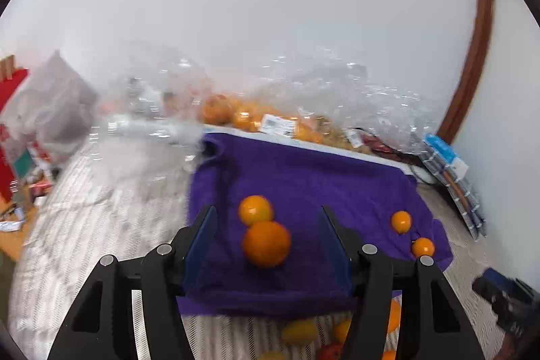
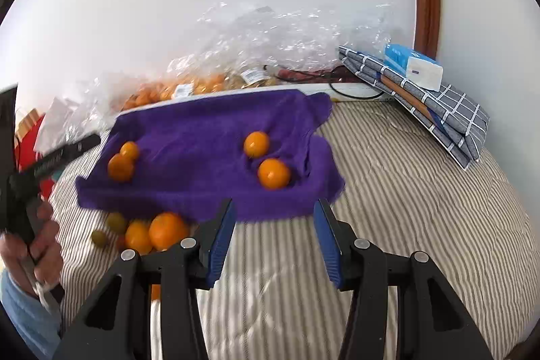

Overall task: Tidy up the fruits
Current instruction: 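Open both grippers to release the oranges on the towel, then grasp a large orange with the right gripper while the left gripper grasps a green-yellow fruit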

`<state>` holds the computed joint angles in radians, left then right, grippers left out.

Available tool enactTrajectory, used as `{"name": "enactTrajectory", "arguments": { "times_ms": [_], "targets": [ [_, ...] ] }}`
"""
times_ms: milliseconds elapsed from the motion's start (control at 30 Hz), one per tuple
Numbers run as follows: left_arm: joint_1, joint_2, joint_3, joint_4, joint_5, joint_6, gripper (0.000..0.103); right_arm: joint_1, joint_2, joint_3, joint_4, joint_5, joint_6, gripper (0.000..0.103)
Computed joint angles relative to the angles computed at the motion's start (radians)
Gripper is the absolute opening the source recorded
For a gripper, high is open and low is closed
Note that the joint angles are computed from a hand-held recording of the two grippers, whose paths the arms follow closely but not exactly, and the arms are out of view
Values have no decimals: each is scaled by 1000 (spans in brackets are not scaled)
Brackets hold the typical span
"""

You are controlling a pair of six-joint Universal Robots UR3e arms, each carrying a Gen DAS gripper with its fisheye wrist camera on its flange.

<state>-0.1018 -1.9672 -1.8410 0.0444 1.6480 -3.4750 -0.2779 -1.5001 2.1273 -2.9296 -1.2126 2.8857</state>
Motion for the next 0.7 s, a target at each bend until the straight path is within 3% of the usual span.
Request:
{"name": "enactTrajectory", "arguments": {
  "times_ms": [233, 400, 500, 700],
  "targets": [
    [59, 201, -289, 8, 10, 36, 60, 43, -81, 128, -18, 9, -37, 48],
    [154, 266, -511, 181, -90, 48, 60, 85, -55, 173, -15, 40, -39, 48],
    [183, 219, -565, 300, -124, 35, 60, 112, -50, 181, -16, 58, -48, 48],
    [214, 210, -580, 303, -170, 22, 60, 200, 6, 160, -64, 40, -48, 48]
  ]
}}
